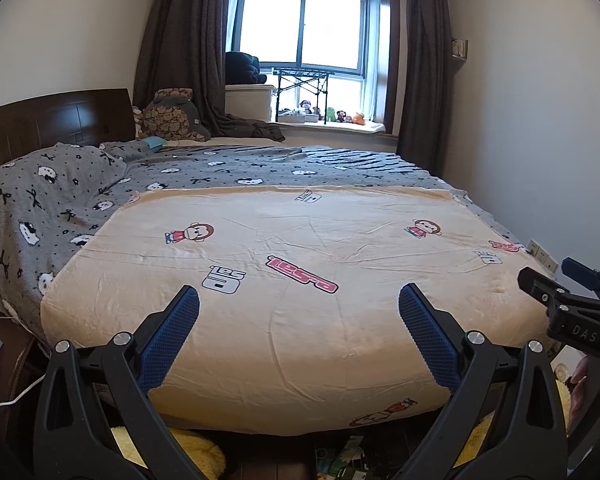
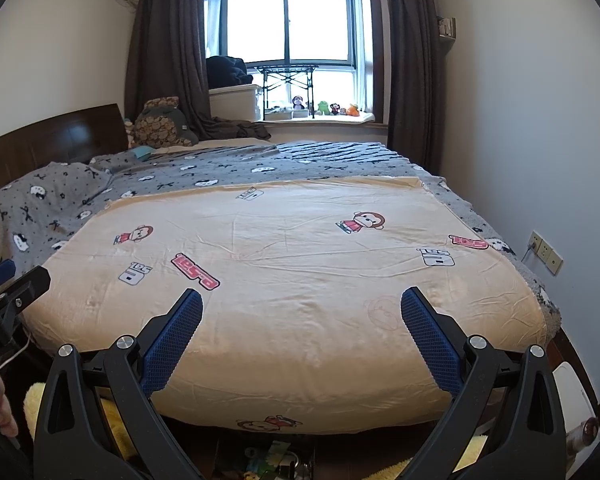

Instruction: Collect trash

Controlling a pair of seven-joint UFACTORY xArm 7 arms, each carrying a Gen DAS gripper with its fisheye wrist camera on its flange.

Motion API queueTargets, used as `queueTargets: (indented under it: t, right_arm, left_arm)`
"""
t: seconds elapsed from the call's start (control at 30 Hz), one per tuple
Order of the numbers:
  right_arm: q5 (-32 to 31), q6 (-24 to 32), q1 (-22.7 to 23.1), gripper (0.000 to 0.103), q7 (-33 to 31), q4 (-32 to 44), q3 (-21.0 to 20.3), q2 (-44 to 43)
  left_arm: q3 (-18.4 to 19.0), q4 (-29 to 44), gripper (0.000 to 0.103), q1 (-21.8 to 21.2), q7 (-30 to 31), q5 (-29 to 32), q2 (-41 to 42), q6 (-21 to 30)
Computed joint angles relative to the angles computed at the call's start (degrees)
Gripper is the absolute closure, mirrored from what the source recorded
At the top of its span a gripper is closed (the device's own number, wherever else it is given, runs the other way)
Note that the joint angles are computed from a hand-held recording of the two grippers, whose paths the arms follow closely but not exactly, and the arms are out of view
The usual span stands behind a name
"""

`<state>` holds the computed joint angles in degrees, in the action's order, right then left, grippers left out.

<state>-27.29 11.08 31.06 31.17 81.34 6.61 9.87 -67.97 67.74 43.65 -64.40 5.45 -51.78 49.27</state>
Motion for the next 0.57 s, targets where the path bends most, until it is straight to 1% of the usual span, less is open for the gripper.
queueTargets:
  t: [0.13, 0.57]
  right_arm:
    - [0.37, 0.27, -0.05, 0.003, -0.29, 0.05, 0.1, 0.09]
    - [0.54, 0.18, -0.11, 0.003, -0.38, -0.12, -0.02, 0.09]
  left_arm:
    - [-0.69, 0.9, 0.009, 1.25, 0.51, -0.05, -0.76, 1.26]
    - [-0.68, 1.4, 0.008, 2.39, 1.67, -2.08, -1.41, 2.41]
